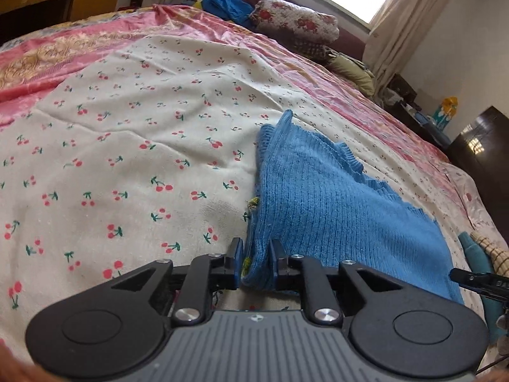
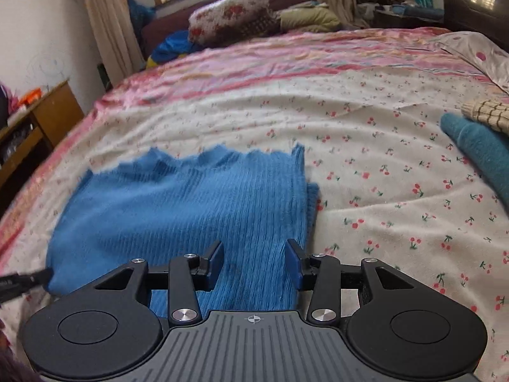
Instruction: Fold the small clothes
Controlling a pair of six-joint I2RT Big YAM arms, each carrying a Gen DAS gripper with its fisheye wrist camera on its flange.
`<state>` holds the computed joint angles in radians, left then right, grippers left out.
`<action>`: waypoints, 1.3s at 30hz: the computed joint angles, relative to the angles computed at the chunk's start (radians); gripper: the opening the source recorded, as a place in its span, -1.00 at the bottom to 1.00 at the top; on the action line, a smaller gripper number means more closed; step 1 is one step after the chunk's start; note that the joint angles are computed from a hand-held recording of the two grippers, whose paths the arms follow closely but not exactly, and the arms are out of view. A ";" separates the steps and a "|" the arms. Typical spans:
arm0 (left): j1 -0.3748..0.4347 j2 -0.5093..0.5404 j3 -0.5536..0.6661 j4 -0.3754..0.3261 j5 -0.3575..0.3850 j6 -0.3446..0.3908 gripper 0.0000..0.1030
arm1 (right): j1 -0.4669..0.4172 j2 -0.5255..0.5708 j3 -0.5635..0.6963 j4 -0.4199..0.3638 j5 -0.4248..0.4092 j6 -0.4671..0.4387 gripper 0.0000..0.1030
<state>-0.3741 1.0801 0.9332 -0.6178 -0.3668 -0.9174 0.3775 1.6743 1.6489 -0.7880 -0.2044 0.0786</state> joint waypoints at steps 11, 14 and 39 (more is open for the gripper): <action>-0.010 0.007 0.011 -0.010 0.013 0.075 -0.50 | 0.065 -0.007 0.012 -0.010 0.122 -0.024 -0.15; -0.012 0.008 0.014 -0.018 0.011 0.083 -0.47 | 0.085 0.002 0.036 -0.020 0.130 -0.024 -0.15; -0.017 0.017 0.026 -0.032 0.022 0.117 -0.33 | 0.250 0.142 0.285 -0.171 0.047 -0.094 -0.18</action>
<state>-0.3908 1.0975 0.9596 -0.6495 -0.3444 -0.8004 0.6273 1.8164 1.9338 -0.9591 -0.1578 -0.0151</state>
